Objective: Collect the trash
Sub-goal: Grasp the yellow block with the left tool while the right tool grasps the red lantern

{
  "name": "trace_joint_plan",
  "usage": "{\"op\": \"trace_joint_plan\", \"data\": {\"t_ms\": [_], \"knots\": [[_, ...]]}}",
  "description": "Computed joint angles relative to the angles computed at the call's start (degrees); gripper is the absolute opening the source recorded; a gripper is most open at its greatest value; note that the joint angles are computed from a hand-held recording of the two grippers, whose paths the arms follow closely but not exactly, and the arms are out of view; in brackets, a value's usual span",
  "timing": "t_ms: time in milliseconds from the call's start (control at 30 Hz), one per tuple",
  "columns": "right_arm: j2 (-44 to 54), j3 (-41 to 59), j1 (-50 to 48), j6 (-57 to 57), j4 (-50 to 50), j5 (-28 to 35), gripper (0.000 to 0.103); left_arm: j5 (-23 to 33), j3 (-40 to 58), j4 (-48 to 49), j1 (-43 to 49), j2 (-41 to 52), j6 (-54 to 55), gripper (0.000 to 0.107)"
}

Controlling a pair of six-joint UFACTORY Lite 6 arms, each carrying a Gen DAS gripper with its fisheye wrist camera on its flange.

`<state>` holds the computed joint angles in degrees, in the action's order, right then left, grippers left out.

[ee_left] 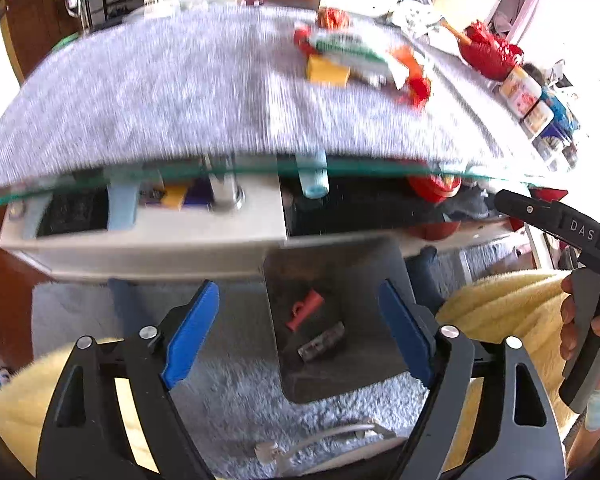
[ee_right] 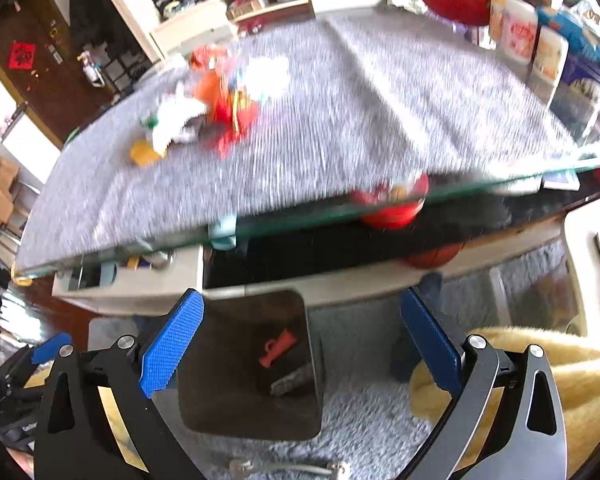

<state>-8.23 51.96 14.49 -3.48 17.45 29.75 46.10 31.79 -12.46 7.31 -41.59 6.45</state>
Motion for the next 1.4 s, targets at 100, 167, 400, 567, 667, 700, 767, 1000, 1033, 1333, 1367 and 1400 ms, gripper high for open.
{"op": "trace_joint_plan", "data": {"t_ms": [100, 167, 400, 567, 667, 700, 767, 1000, 1033, 1333, 1367, 1400], "knots": [[2.1, 3.6, -0.6, -0.4, -0.1, 0.1, 0.099, -1.5, 5.4, 1.4, -0.2, 4.8, -0.7, 0.081], [3.9, 5.9, -0.6, -0.9, 0.2, -0.1, 0.099, -2.9, 9.4, 2.2, 0.1, 8.9, -1.0, 0.083], [12.3, 14.6, 1.2, -0.6, -2.9, -1.8, 0.096, -8.1, 20.6, 3.1, -1.7, 23.2, -1.8, 0.083], [21.7, 24.5, 1.5, -3.3, -0.3, -0.2, 0.068, -10.2, 25.8, 2.7, -3.3, 32.3, -1.3, 0.072], [27.3, 30.5, 1.8, -5.5, 2.2, 0.7, 0.059, -11.0, 28.6, 2.9, -3.9, 37.0, -1.5, 0.061], [28.9, 32.3, 1.8, -6.1, 2.9, 1.3, 0.056, -11.3, 29.2, 3.1, -4.1, 38.1, -1.5, 0.06], [32.6, 36.5, 2.0, -6.5, 3.2, 2.5, 0.052, -12.0, 30.8, 1.9, -4.2, 40.8, 0.0, 0.057], [40.0, 44.7, 2.5, -7.8, 4.4, 5.0, 0.044, -13.2, 35.8, -2.3, -5.7, 48.6, 3.6, 0.048], [40.8, 45.7, 2.7, -7.9, 4.5, 5.2, 0.044, -13.8, 36.8, -2.1, -6.1, 49.7, 3.2, 0.048], [46.1, 53.1, 3.4, -4.9, 1.4, 6.1, 0.04, -14.8, 47.1, -3.1, -6.5, 59.1, 2.8, 0.042], [46.2, 53.2, 3.4, -4.7, 0.9, 6.0, 0.037, -15.0, 47.8, -3.0, -6.6, 59.7, 2.8, 0.038], [46.4, 53.5, 3.3, -5.0, 1.1, 6.2, 0.037, -15.0, 48.3, -3.3, -6.5, 60.2, 3.1, 0.038]]}}
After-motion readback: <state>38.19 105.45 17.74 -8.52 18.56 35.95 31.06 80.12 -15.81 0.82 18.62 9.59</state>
